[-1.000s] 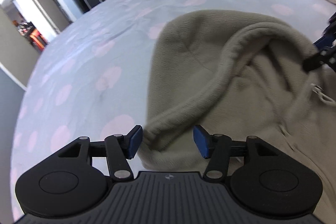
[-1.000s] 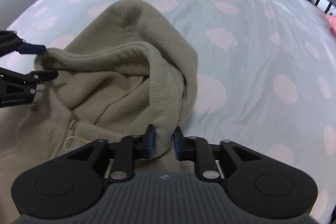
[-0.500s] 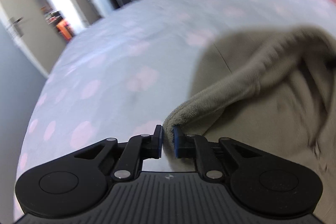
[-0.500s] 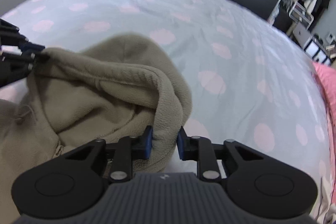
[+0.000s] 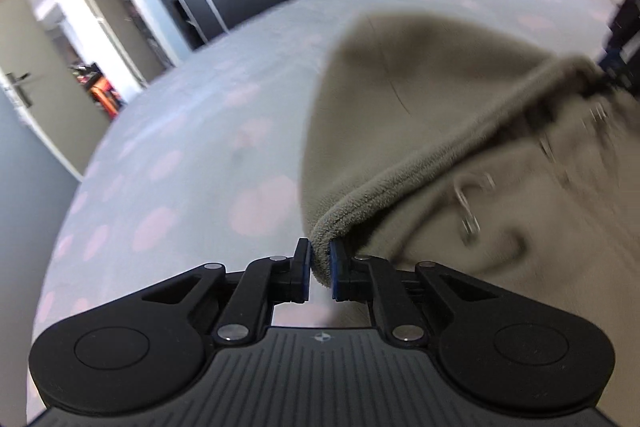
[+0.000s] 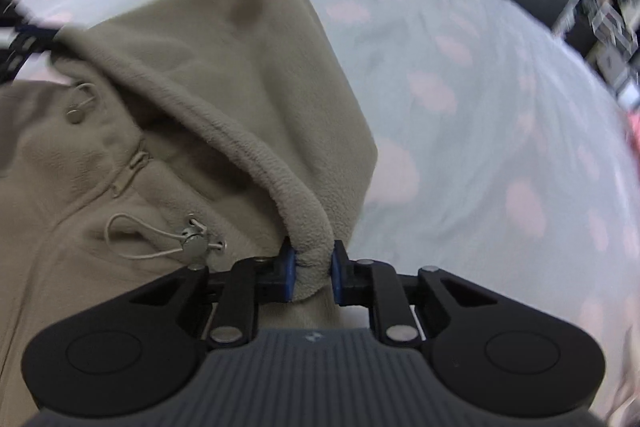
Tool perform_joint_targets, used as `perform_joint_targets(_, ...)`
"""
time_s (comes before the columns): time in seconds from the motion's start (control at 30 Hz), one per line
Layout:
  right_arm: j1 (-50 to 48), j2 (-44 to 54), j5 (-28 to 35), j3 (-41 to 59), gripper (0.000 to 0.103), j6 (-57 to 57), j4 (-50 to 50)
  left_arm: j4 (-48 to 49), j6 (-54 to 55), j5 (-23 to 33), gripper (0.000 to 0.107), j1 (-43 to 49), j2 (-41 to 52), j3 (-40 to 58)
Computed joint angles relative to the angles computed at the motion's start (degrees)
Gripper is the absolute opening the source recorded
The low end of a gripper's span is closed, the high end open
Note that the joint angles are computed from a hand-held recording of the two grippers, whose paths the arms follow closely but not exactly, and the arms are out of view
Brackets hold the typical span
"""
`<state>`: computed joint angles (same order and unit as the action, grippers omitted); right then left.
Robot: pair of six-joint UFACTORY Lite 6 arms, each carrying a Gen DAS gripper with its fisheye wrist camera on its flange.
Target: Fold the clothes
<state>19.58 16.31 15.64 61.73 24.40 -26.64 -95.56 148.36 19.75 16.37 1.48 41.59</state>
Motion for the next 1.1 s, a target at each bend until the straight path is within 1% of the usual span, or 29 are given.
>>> perform_joint_targets(0.03, -1.4, 0.4, -1.2, -0.2, 0.02, -3.6, 5.7, -1.8, 3.2, 0.1, 0.008, -0.1, 0.5, -0.7)
perform_joint_targets(0.07, -2.3, 0.2, -1.4, -0.2, 0.02, -6.7, 10.1, -1.6, 4.0, 0.5, 0.008, 0.0, 0.8, -0.9)
perform_joint_targets(0.1, -2.8, 0.0, -1.6, -0.2, 0.021, -8.3, 12.7, -0.2, 2.4, 1.5, 0.008, 0.7, 0.6, -0.7)
perform_joint_targets(0.17, -2.9, -2.5, -0.8, -0.6, 0.039, -7.6, 11.4, 7.5, -7.3, 5.1, 0.011, 3.6, -0.2, 1.0)
perform_joint_targets(0.2, -2.9, -3.7, -0.3, -0.8, 0.041, -6.7, 10.1, 11.2, -12.5, 6.9, 0.015, 5.0, -0.7, 2.0)
perform_joint_targets(0.23, -2.5, -5.6, -0.4, -1.5, 0.042, -5.6, 8.2, 15.2, -18.5, 8.6, 0.025, 6.1, -1.1, 3.3)
perform_joint_targets(0.27, -1.5, -7.3, -0.4, -2.3, 0.043, -2.5, 3.9, 18.9, -24.5, 10.0, 0.038, 7.0, -1.0, 4.6)
perform_joint_targets(0.3, -0.3, -9.0, -0.1, -2.9, 0.045, 1.2, -1.1, 22.6, -30.5, 11.5, 0.045, 8.1, -0.9, 5.8)
perform_joint_targets(0.33, 0.9, -10.5, 0.2, -3.6, 0.052, 5.4, -6.5, 25.9, -36.5, 12.9, 0.051, 9.0, -0.7, 7.1)
perform_joint_targets(0.37, 2.4, -11.4, 1.1, -3.7, 0.056, 9.3, -12.5, 27.8, -41.4, 14.2, 0.052, 9.6, -0.1, 8.1)
perform_joint_targets(0.4, 4.0, -11.5, 2.4, -3.2, 0.057, 13.3, -18.5, 29.6, -46.4, 15.9, 0.052, 10.5, 0.8, 9.5)
perform_joint_targets(0.43, 5.3, -11.1, 3.9, -2.4, 0.057, 15.6, -22.4, 30.9, -51.4, 18.0, 0.052, 11.3, 2.3, 11.3)
perform_joint_targets(0.47, 6.1, -10.8, 5.3, -1.5, 0.057, 16.3, -23.9, 32.0, -56.2, 20.3, 0.052, 12.0, 3.8, 13.2)
perform_joint_targets(0.5, 6.3, -10.5, 5.9, -0.5, 0.057, 15.4, -23.0, 32.8, -60.8, 22.6, 0.052, 12.5, 5.3, 15.2)
perform_joint_targets(0.57, 4.9, -9.1, 5.6, 2.2, 0.057, 9.7, -15.7, 33.6, -67.2, 25.9, 0.052, 12.9, 7.6, 18.2)
perform_joint_targets(0.6, 3.9, -7.4, 5.2, 4.1, 0.056, 8.5, -13.6, 33.8, -69.4, 26.1, 0.053, 12.1, 8.9, 19.7)
perform_joint_targets(0.67, 2.9, -4.2, 4.6, 7.1, 0.054, 9.4, -12.4, 35.3, -74.4, 24.9, 0.055, 10.1, 10.8, 22.0)
perform_joint_targets(0.7, 2.4, -2.1, 4.8, 9.3, 0.053, 7.5, -9.4, 36.8, -77.6, 23.5, 0.055, 8.7, 12.2, 23.4)
perform_joint_targets(0.73, 2.1, -0.3, 5.6, 11.2, 0.048, 5.0, -5.9, 38.1, -80.1, 22.0, 0.053, 7.2, 13.7, 24.6)
perform_joint_targets(0.77, 1.8, 1.4, 6.5, 13.1, 0.039, 2.5, -2.5, 39.6, -82.7, 20.6, 0.046, 5.8, 15.3, 25.9)
perform_joint_targets(0.8, 1.6, 3.2, 7.4, 15.0, 0.036, 0.9, 0.0, 41.0, -85.0, 19.2, 0.043, 4.6, 16.6, 27.0)
perform_joint_targets(0.83, 1.9, 3.9, 7.9, 15.6, 0.034, 0.4, 0.1, 41.6, -85.8, 17.9, 0.039, 3.9, 17.4, 27.4)
perform_joint_targets(0.87, 2.3, 4.4, 8.2, 15.9, 0.023, 0.9, -0.9, 41.6, -85.7, 16.8, 0.029, 3.4, 17.6, 27.5)
perform_joint_targets(0.9, 2.6, 4.9, 8.9, 16.6, 0.015, 1.0, -1.6, 41.9, -85.7, 15.7, 0.024, 3.0, 17.3, 27.4)
perform_joint_targets(0.93, 2.8, 4.7, 9.6, 16.9, 0.015, 1.1, -1.8, 42.7, -86.0, 15.1, 0.017, 2.7, 16.8, 27.4)
perform_joint_targets(0.97, 2.7, 3.9, 9.6, 16.6, 0.014, 1.2, -1.9, 44.5, -87.0, 15.0, 0.013, 2.6, 16.2, 27.7)
perform_joint_targets(1.0, 2.6, 3.1, 9.4, 16.3, 0.014, 1.2, -2.1, 46.6, -87.9, 15.2, 0.011, 2.5, 15.5, 28.1)
perform_joint_targets(1.1, 0.2, 0.1, 8.1, 13.9, 0.012, -4.1, 2.8, 52.9, -88.4, 17.5, 0.01, 3.1, 13.5, 29.7)
